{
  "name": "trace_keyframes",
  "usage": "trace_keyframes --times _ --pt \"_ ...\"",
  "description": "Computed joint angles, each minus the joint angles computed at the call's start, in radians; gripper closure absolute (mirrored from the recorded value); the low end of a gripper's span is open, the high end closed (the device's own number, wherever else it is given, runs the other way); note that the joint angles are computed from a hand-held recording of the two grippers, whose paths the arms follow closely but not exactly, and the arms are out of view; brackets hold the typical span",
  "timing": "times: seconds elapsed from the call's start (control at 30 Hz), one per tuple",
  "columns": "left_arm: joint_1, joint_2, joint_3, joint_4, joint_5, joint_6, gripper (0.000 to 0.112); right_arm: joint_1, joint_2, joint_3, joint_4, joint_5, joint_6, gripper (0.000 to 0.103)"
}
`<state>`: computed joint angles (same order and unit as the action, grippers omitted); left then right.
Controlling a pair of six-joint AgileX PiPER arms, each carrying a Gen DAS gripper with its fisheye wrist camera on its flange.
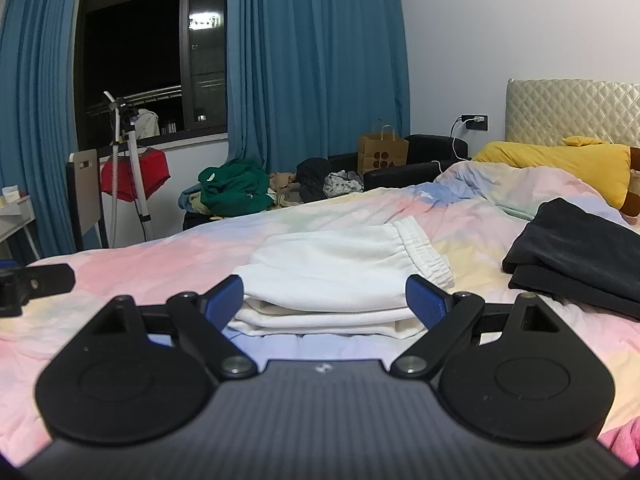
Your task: Fold clothes
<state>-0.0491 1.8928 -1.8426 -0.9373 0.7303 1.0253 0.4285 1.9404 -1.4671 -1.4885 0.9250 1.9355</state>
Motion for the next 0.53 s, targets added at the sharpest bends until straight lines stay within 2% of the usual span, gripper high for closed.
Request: trace_keyframes --times 0.53 --pt "-0.012 -0.003 0.012 0.026 -0.017 -0.017 0.01 -0.01 0.002 -0.013 0.032 -0.012 -0.028 0.014"
